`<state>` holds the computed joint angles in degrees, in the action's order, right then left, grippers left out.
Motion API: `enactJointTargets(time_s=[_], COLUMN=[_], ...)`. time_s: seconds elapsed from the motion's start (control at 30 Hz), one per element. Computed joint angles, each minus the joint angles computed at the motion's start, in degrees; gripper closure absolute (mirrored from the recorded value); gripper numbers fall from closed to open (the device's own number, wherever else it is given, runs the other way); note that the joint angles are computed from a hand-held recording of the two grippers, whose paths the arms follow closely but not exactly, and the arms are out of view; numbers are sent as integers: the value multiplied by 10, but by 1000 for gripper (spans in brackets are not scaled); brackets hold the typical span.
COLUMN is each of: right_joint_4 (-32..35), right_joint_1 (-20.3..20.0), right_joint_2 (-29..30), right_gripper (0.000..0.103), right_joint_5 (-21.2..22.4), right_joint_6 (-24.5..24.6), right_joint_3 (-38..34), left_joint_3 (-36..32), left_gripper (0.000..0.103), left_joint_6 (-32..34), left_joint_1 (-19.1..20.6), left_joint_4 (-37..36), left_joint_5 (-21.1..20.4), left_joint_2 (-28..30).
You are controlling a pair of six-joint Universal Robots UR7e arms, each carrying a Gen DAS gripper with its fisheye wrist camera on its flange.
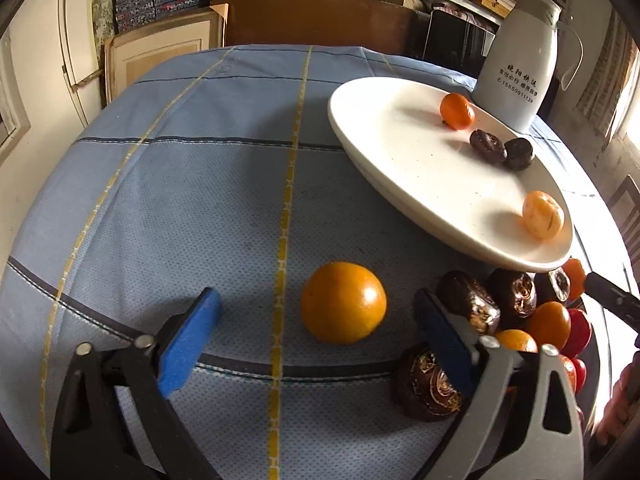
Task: Organize fruits
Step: 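Grasp a small orange with the left tool while the right tool grasps a tangerine, then carry both oranges over the white plate and release them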
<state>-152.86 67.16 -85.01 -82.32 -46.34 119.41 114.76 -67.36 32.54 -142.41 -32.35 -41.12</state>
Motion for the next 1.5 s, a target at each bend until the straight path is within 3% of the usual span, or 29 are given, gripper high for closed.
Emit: enactJointTargets(time_s=[0.27,0.33,0.4,0.47,0.57,0.8,0.93,1.1,1.2,1.43,1.5], right_joint_4=[5,10,11,18,25,33,38,30,20,-59,-67], right_joint_1=[3,1,1,-3,-10,-18,-22,-29,-16,56,63], right_joint_2=[13,12,10,7,2,-1,-3,-22,-24,43,66], right_gripper=[66,67,67,67,67,67,67,67,67,67,66], right_joint_5=[-2,-1,-2,2,14,31,42,89,105,49,48], right_joint_6=[10,10,7,8,14,26,30,16,16,36,45], right_joint_3=[-9,-10,-8,-9,-11,-17,-20,-7,-6,-38,-55], left_joint_3=[-8,-7,-3,9,29,39,56,59,20,-78,-86], left_gripper=[39,40,56,65,65,66,66,66,66,66,47], left_joint_6=[53,56,60,66,76,79,72,114,166,242,246], left_joint_1=[3,3,2,-1,-3,-6,-17,-39,-30,7,12], left_joint_4=[-45,-47,-59,-88,-139,-162,-190,-263,-277,-259,-253], left_joint_5=[2,2,3,-3,-15,-20,-10,13,7,0,-2], left_joint_2=[14,14,13,9,3,1,-7,-2,12,63,68])
